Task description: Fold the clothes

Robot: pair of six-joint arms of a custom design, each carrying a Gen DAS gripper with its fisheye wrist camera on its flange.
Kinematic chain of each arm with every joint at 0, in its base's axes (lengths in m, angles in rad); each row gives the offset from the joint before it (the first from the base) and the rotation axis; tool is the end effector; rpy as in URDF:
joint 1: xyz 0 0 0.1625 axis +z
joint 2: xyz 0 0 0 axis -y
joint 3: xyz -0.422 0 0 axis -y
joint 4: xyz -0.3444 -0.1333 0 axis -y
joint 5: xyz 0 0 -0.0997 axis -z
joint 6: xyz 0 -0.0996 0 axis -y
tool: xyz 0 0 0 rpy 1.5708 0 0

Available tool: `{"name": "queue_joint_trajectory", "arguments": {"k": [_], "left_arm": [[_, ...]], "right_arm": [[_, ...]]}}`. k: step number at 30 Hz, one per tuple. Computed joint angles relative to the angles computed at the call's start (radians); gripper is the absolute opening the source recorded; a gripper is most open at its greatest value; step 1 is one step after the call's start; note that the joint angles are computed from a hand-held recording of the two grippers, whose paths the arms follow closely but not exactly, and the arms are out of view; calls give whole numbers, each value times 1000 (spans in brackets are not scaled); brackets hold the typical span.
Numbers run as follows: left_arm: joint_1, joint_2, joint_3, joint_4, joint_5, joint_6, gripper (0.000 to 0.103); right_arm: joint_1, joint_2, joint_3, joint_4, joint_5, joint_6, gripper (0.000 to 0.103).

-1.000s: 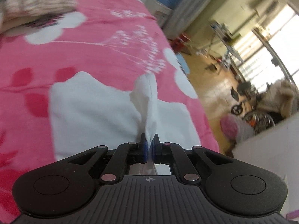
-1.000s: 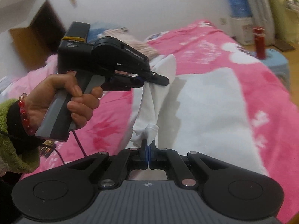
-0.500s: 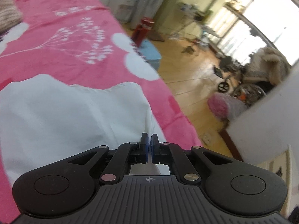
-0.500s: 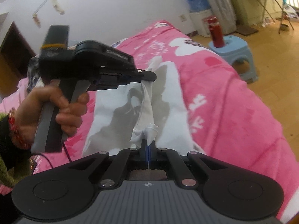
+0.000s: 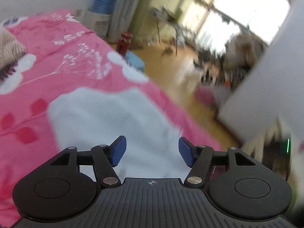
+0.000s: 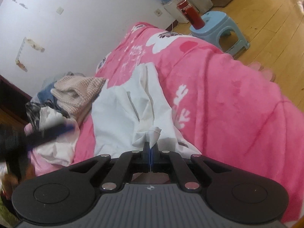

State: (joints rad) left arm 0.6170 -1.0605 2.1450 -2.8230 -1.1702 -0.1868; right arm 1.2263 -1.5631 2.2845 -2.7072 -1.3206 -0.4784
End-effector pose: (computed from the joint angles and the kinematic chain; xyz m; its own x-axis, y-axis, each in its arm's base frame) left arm -0.2925 -0.4185 0.1525 -0.7250 0.5950 -0.3468 0.6814 0.6930 -0.2354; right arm 0.0163 -0.4223 0.3089 -0.9818 -0.1895 -0.0155 -0.1610 0.8720 -0.4622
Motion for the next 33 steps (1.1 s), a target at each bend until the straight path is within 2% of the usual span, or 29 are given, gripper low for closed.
{"name": "queue_joint_trajectory", "arguments": {"k": [4,7,12,15,18,20,23,26,33], "left_arm": [[-61,-92,100,120,12,24,64],[-98,-112,183,85,7,-30,70],[-206,21,248,-6,214,-76,70],[-214,68,268,-136,212,-46,75],[-233,123,272,-177,285,-49,76],[-239,135,277,-179,309,-66,75],[-230,108,249,-47,308,-175,74],[-212,66,244,42,272,-262,74],[-182,47,223,138,246,-334,74]], "right_arm": [[3,0,15,-34,0,9,0],[8,-1,23,-59,-11,15,0],[25,5,29,-93,-25,34,0],[41,-1,36,-112,-32,24,0],[57,-1,40,-131,-39,8,0],[67,1,41,-141,-42,-1,0],[78,1,44,-154,-54,-23,0],[76,-7,50,-149,-62,-43,0],[53,9,62,-155,-110,-49,0]]}}
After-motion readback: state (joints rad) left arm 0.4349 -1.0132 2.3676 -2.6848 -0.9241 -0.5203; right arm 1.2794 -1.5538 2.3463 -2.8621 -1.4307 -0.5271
